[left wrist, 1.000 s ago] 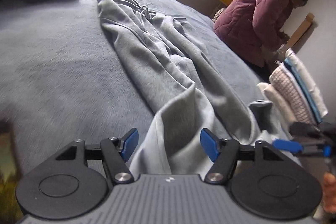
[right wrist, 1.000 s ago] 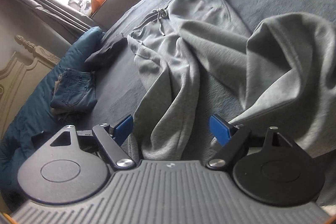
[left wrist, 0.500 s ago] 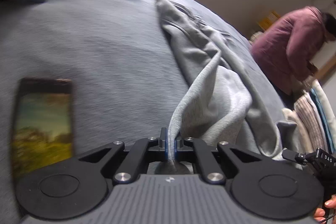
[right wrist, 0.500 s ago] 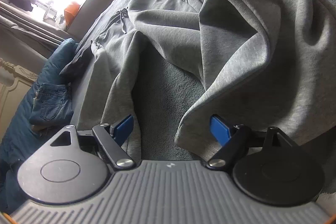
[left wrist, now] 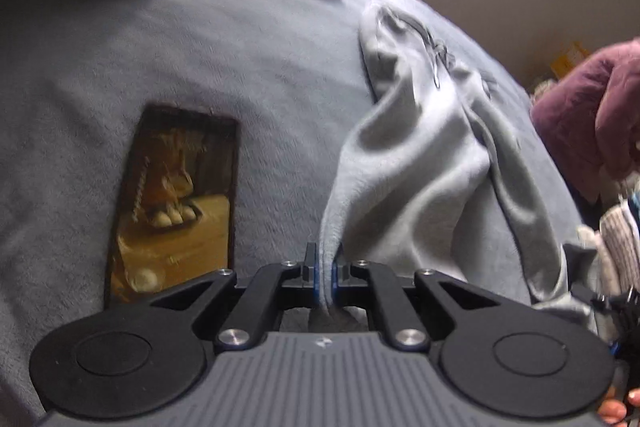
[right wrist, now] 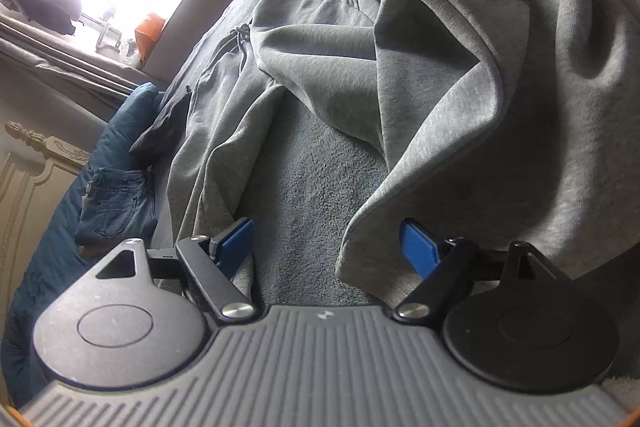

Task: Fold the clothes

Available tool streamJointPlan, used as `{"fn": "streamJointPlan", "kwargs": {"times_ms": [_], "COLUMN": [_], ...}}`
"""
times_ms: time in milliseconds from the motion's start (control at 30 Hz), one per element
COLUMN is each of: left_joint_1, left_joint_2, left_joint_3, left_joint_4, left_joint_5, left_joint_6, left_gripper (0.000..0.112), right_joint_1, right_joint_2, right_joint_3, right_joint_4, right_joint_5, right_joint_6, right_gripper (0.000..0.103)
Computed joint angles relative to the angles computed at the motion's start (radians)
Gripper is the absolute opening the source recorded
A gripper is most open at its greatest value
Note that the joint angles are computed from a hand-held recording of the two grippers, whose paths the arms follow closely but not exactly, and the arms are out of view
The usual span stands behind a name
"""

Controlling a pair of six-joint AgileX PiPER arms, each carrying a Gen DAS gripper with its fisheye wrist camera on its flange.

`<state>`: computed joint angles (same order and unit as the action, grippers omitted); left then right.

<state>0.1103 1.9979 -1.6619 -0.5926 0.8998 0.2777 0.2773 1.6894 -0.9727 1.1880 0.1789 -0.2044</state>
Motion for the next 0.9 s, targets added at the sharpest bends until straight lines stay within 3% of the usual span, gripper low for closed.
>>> {"fn": "streamJointPlan", "kwargs": {"times_ms": [133,267,333,400,533,567,633,800,900], "left_joint_1": [-0.011,-0.013,-0.012,-0.009,-0.005,0.004,0.036,0.133,0.139], "left_joint_2": [-0.038,-0.057,-0.058,-0.050,-0.075,-0.086,-0.112,-0.215,-0.252], "left_joint_3": [0.063,0.143,0.174,0.190,0.232,0.242,0.259,0.323,0.327], "left_joint_4": [0.012,-0.010,-0.049,-0.097,-0.174,-0.190,-0.218,-0.270,-0.222], "left_joint_5": [0.043,0.032,0.039,0.074,0.114,0.121,0.137,0.087,0.009], "left_joint_6": [0.048,0.065,0.099,0.133,0.274,0.306,0.358,0.472,0.465], "left_gripper": [0.041,0.039,0.025,0.019,0.021,0.024,0.050,0.070,0.072], "right_joint_1": [-0.015,-0.015,-0.010,-0.007,-0.004,-0.004,0.000,0.023,0.034], "right_joint_2": [-0.002,0.004,0.005,0.003,0.009,0.014,0.019,0.018,0.025], "right_joint_3": [0.010,0.008,0.007,0.008,-0.001,-0.007,-0.015,-0.029,-0.041], "right_joint_4": [0.150,0.220,0.221,0.216,0.150,0.127,0.083,-0.069,-0.110], "right_joint_5": [0.016,0.023,0.021,0.019,0.019,0.022,0.026,0.014,0.015], "right_joint_6": [-0.139,-0.208,-0.213,-0.215,-0.157,-0.135,-0.095,0.040,0.074], "right_gripper": [0.080,0.080,0.080,0.080,0.080,0.080,0.080,0.080,0.080]}}
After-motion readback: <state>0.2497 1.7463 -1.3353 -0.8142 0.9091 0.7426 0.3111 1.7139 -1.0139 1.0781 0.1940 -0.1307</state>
